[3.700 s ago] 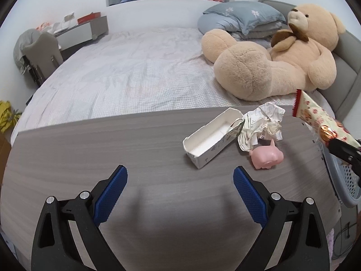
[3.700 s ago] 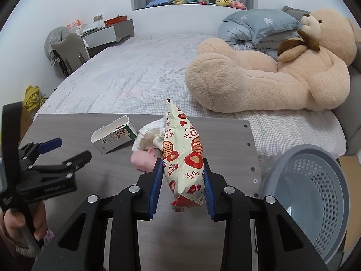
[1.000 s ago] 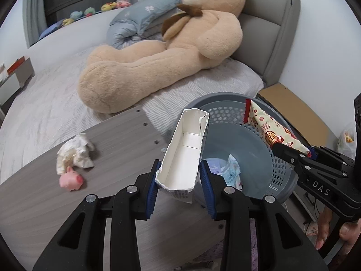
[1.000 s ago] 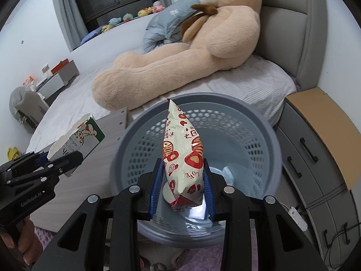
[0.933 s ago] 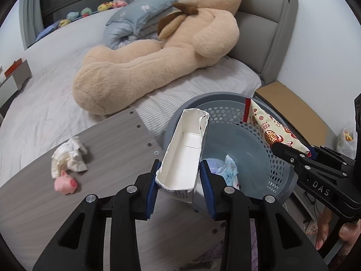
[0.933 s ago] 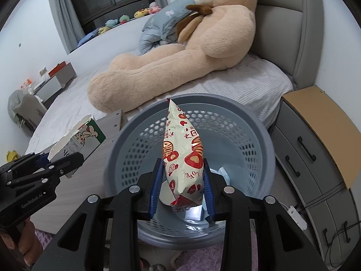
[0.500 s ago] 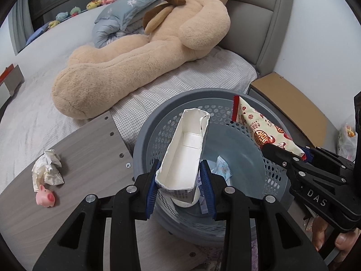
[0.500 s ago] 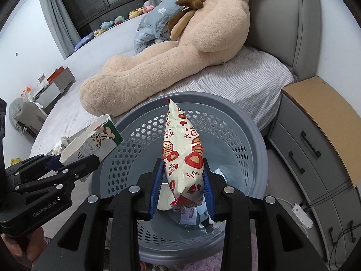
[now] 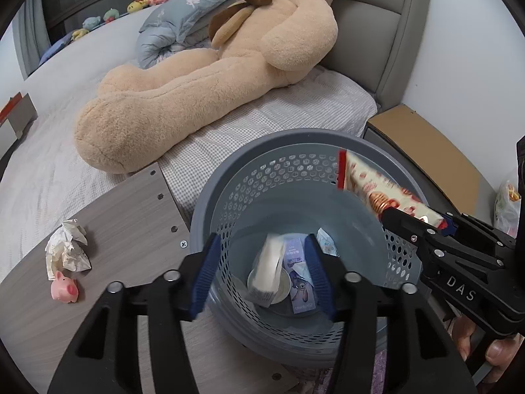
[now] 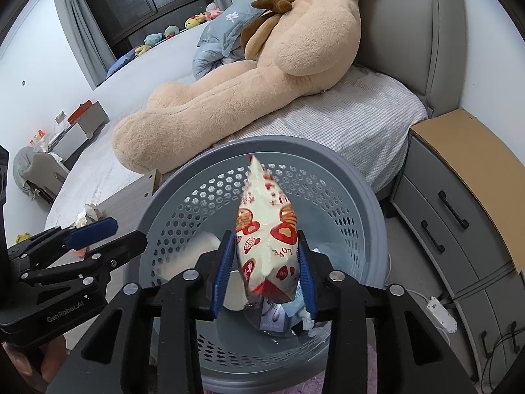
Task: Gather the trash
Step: 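Open both grippers to drop box and wrapper into the wastebasket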
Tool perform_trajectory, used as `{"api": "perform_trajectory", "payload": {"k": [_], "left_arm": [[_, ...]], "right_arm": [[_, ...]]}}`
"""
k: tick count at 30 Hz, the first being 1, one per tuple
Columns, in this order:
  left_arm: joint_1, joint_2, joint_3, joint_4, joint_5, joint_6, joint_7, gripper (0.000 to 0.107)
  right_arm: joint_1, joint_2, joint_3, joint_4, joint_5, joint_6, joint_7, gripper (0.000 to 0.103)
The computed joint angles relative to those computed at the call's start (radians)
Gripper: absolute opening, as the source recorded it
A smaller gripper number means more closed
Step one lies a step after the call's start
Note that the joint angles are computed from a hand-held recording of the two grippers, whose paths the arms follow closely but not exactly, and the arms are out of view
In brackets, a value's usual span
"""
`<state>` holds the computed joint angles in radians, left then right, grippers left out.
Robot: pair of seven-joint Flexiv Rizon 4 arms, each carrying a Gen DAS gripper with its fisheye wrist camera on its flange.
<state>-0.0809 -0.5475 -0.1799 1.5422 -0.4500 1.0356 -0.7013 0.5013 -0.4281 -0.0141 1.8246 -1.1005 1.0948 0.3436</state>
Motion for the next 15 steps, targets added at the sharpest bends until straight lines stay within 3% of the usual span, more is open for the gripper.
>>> {"api": "perform_trajectory", "payload": {"k": [2,4,6,15], "left_arm": [[0.001,0.002,-0.001,0.004,-0.003,0.009,0.0,0.061],[0.0,0.003,0.003,0.004,0.001,0.013,-0.006,0.064],[0.0,0.004,0.004,0.007,0.0,0.022,-0.012,0.069],[0.011,0.011,0.002,0.02,-0.004,0.035,-0.018,0.074]], "right_arm": [[0.005,0.004,-0.004,0.002,-0.011,-0.011,0.013,0.051],[0.005,0.008,-0.004,0.004,-0.023,-0.015,0.025,0.055],[0.0,0.007,0.001,0.003,-0.021,-0.015,0.024,0.055],[0.006,-0.005,0.006,-0.011,0.002,-0.018,0.001,0.057]]}}
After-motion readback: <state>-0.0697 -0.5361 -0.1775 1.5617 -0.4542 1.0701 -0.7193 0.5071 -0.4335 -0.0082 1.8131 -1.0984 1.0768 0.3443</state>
